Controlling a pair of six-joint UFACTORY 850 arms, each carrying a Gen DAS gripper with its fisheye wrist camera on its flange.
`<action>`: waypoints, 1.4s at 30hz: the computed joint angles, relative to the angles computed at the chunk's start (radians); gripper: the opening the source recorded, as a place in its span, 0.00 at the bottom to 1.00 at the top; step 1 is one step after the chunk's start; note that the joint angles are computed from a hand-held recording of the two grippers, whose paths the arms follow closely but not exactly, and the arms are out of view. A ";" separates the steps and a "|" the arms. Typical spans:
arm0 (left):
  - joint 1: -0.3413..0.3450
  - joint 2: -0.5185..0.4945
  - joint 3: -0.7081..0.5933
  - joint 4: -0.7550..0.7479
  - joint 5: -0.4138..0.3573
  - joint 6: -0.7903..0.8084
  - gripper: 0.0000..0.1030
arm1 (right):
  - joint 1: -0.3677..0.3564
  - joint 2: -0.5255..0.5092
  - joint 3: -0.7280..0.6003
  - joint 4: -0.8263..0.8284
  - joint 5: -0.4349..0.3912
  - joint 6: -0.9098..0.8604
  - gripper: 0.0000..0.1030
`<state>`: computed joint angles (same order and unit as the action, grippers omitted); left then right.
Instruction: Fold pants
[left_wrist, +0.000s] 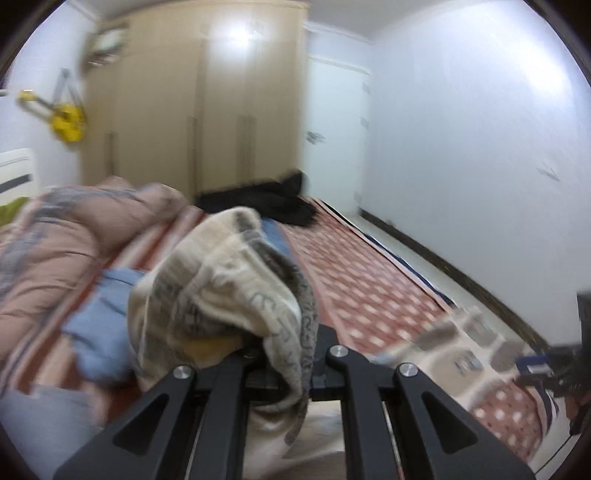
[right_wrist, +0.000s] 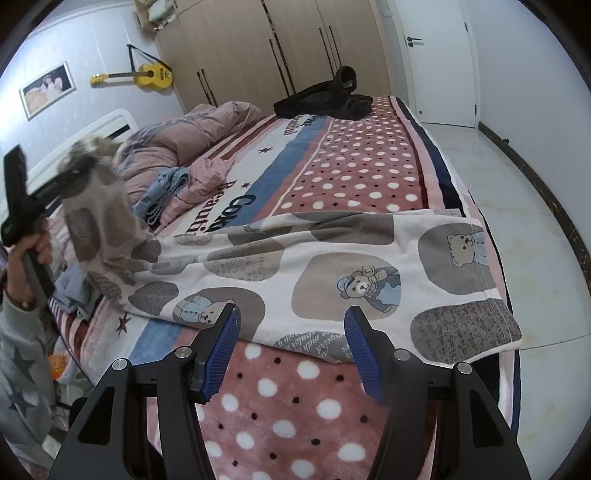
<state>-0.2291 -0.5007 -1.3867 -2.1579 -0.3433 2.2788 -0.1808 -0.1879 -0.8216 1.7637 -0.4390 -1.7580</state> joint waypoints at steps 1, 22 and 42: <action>-0.020 -0.017 -0.005 0.014 0.005 -0.002 0.05 | -0.005 0.000 0.003 0.003 -0.004 -0.006 0.53; -0.026 -0.020 0.090 0.341 -0.053 -0.229 0.61 | 0.043 -0.112 -0.062 0.009 -0.041 -0.006 0.57; 0.118 -0.100 0.088 0.452 0.055 -0.390 0.55 | 0.232 -0.365 -0.324 0.510 0.105 -0.239 0.14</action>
<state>-0.1110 -0.6008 -1.2989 -1.7060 -0.2881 1.8887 0.0511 -0.5525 -1.1452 2.2736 -0.3341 -1.9970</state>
